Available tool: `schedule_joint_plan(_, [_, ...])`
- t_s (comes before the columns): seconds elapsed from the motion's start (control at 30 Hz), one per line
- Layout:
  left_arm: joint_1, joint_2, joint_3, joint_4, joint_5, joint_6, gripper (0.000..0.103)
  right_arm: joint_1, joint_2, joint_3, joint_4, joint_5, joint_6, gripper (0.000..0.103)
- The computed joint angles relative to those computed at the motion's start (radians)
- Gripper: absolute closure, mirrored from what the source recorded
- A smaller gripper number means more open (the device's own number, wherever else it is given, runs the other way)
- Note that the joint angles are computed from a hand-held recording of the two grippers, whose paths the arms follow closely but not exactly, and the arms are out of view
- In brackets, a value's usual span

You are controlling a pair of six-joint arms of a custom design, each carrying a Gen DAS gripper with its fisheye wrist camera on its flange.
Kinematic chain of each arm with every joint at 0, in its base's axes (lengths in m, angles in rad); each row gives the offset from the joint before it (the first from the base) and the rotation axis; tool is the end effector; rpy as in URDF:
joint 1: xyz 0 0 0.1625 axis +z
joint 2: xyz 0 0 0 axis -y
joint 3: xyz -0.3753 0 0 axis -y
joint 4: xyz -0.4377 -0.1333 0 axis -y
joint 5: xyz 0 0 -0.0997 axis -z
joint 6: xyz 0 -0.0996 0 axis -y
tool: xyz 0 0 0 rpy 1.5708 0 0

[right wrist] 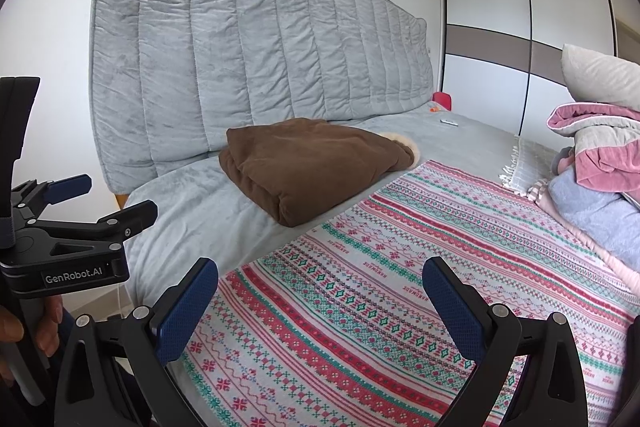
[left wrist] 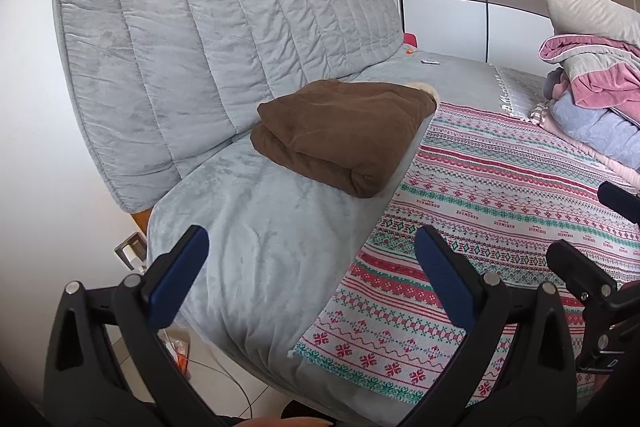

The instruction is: Fold large clothes

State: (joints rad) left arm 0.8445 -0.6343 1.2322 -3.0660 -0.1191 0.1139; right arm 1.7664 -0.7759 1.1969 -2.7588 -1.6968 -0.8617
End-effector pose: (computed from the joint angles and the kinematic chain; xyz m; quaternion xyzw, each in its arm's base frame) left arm -0.3149 -0.7041 0.2091 0.0120 0.7327 -0.4896 0.4725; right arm 0.2755 -0.7688 0.2445 0.4465 -0.8111 0.3338 0.1773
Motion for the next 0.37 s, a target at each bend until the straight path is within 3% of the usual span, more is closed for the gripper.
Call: schedule_joint_plan(0.37, [0.0, -0.008, 0.007, 0.022, -0.003, -0.018, 0.001, 0.001, 0.002, -0.001, -0.002, -0.002, 0.002, 0.0])
